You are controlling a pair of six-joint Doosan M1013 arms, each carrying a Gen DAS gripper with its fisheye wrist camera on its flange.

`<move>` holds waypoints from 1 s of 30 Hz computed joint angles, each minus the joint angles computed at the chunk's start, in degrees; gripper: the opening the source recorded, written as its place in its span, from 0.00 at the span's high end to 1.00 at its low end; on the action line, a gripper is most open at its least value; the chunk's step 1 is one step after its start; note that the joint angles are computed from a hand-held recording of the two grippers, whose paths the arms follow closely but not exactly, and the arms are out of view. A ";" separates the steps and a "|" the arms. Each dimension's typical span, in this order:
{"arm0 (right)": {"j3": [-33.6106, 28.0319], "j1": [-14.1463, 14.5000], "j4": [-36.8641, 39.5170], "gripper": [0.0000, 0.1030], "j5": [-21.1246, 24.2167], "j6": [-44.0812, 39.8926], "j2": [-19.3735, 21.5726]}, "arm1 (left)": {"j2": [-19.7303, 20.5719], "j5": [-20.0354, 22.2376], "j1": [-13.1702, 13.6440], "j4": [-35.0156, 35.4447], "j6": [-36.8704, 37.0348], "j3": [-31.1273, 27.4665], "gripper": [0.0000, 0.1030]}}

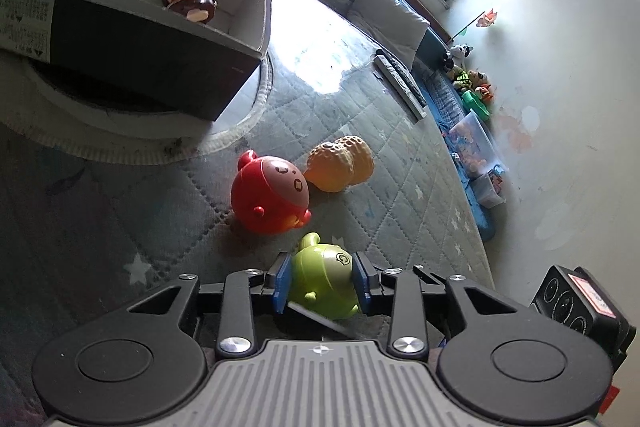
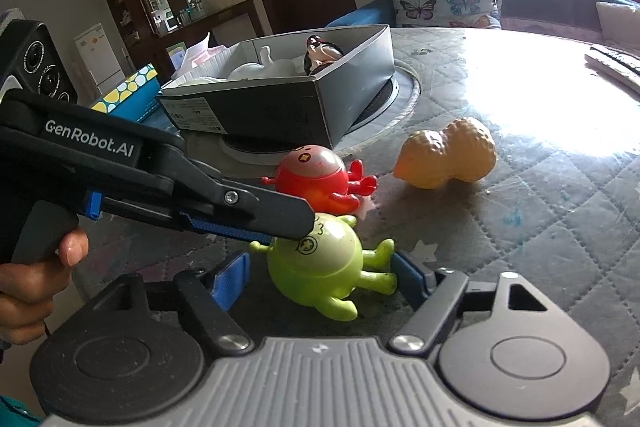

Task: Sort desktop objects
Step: 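Move both tools to the green alien toy and grasp it, then carry the green alien toy with the left tool into the box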

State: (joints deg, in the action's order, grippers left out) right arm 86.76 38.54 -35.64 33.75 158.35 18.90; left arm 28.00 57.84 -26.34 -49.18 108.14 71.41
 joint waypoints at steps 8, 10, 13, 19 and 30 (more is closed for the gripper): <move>-0.06 0.35 -1.49 0.35 1.22 1.21 0.02 | -0.17 -0.13 0.13 -1.09 0.70 0.54 0.65; -0.12 0.45 -1.58 0.35 1.38 1.20 0.03 | -0.17 -0.02 0.25 -1.57 0.85 0.64 0.66; -0.32 0.73 -2.47 0.35 1.77 1.32 -0.03 | -0.65 -0.53 0.31 -2.18 2.02 1.12 0.66; -1.91 1.34 -6.33 0.35 2.81 1.32 -0.22 | -1.98 -2.36 0.92 -5.11 5.18 1.49 0.66; -12.49 -0.80 -6.97 0.35 1.51 -10.28 4.11 | -1.46 -9.09 3.43 -7.76 7.41 -3.39 0.66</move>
